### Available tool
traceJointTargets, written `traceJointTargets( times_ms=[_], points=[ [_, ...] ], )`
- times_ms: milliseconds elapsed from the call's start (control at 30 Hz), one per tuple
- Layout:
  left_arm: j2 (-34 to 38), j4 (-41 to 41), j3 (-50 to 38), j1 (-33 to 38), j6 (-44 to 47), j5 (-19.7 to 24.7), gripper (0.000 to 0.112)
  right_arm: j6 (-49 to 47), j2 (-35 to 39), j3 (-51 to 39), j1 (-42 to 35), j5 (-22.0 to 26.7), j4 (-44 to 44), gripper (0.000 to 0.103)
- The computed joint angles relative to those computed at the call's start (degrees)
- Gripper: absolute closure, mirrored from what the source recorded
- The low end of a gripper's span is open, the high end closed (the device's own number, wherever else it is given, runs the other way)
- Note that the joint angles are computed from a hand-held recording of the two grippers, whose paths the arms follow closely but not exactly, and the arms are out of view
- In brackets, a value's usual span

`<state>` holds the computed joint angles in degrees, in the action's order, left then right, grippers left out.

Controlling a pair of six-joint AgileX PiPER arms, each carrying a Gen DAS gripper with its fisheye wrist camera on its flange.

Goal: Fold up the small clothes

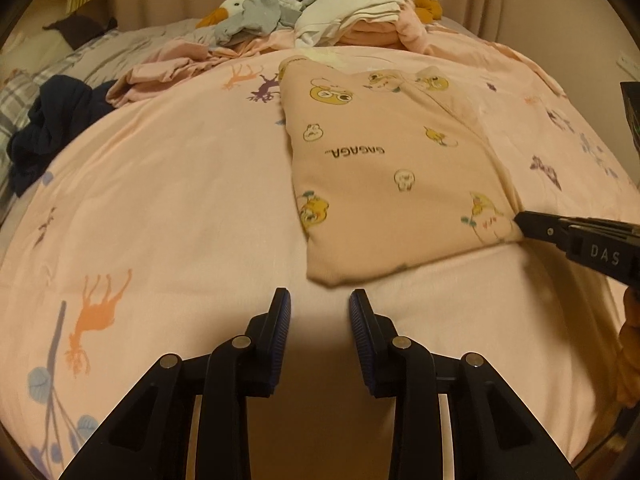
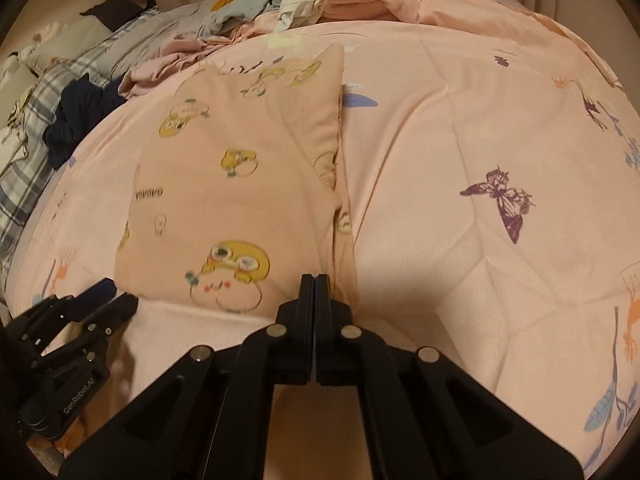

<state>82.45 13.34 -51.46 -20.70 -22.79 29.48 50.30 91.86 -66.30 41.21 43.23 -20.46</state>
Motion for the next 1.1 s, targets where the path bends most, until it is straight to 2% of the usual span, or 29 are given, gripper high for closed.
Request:
traceJointTargets(
  times_ms=[67, 167, 200, 233, 267, 367, 433, 500, 567, 633, 767, 867, 900, 933, 967, 1000, 1033, 1100],
  points=[
    [-2.71, -3.29, 0.82, 1.31, 2.65, 1.96, 0.078, -2.91, -2.00, 2.33, -1.60, -0.96, 3.56, 0.102],
    [-3.65, -13.87, -1.85, 5.46, 11.07, 5.26, 0.080, -8.76, -4.50, 4.00, -4.74, -0.46, 12.69, 0.102],
    [-4.06, -15.61, -3.20, 6.47, 12.31, 6.11, 0.082, -10.28, -5.54, 4.36, -5.92, -0.29, 14.83, 0.100],
    [-4.40, -16.49, -4.71, 7.14, 12.94, 6.53, 0.082, -11.22, -6.65, 4.53, -7.23, -0.26, 16.61, 0.094],
    [-4.60, -17.99, -6.64, 8.12, 14.66, 6.78, 0.083, -11.60, -7.75, 4.46, -8.37, -0.62, 17.57, 0.094],
    [-2.57, -22.47, -14.05, 10.67, 19.42, 7.03, 0.083, -15.44, -8.86, 0.88, -11.38, -1.03, 20.51, 0.094],
    [1.71, -22.58, -20.37, 11.35, 19.05, 6.81, 0.083, -15.67, -7.62, -3.34, -11.25, -0.01, 18.18, 0.094],
    [8.20, -19.98, -28.55, 11.11, 15.84, 9.03, 0.083, -15.11, -3.07, -10.28, -10.95, 2.62, 14.31, 0.094],
    [14.42, -17.94, -35.63, 11.09, 13.00, 10.84, 0.083, -19.13, 3.40, -18.67, -13.42, 5.02, 17.76, 0.094],
    [19.08, -16.44, -39.59, 11.10, 10.07, 10.25, 0.083, -21.88, 8.09, -24.30, -15.02, 6.23, 20.91, 0.094],
    [29.06, -17.53, -48.19, 11.17, 11.24, 13.45, 0.083, -24.96, 16.86, -34.44, -16.31, 8.87, 21.84, 0.094],
    [33.36, -15.19, -49.42, 10.60, 9.95, 13.71, 0.083, -27.68, 22.92, -39.61, -18.77, 9.73, 26.78, 0.095],
    [34.16, -15.85, -48.58, 10.74, 10.61, 13.00, 0.082, -26.82, 25.12, -41.61, -18.97, 11.09, 26.13, 0.095],
    [33.80, -17.28, -45.99, 11.21, 11.49, 10.00, 0.077, -26.22, 27.04, -42.88, -19.35, 12.05, 25.92, 0.097],
    [32.49, -18.41, -42.14, 11.56, 11.91, 5.41, 0.075, -25.59, 27.80, -42.18, -19.93, 11.29, 26.29, 0.098],
    [31.82, -18.79, -40.20, 11.77, 12.88, 3.11, 0.072, -25.17, 27.63, -40.85, -20.31, 9.85, 26.60, 0.100],
    [31.73, -18.85, -40.08, 11.84, 13.60, 3.01, 0.071, -24.51, 26.76, -38.42, -20.64, 7.37, 26.60, 0.103],
    [32.24, -20.83, -41.35, 12.39, 14.95, 4.64, 0.071, -25.34, 26.01, -36.54, -20.92, 5.42, 27.22, 0.103]
  ],
)
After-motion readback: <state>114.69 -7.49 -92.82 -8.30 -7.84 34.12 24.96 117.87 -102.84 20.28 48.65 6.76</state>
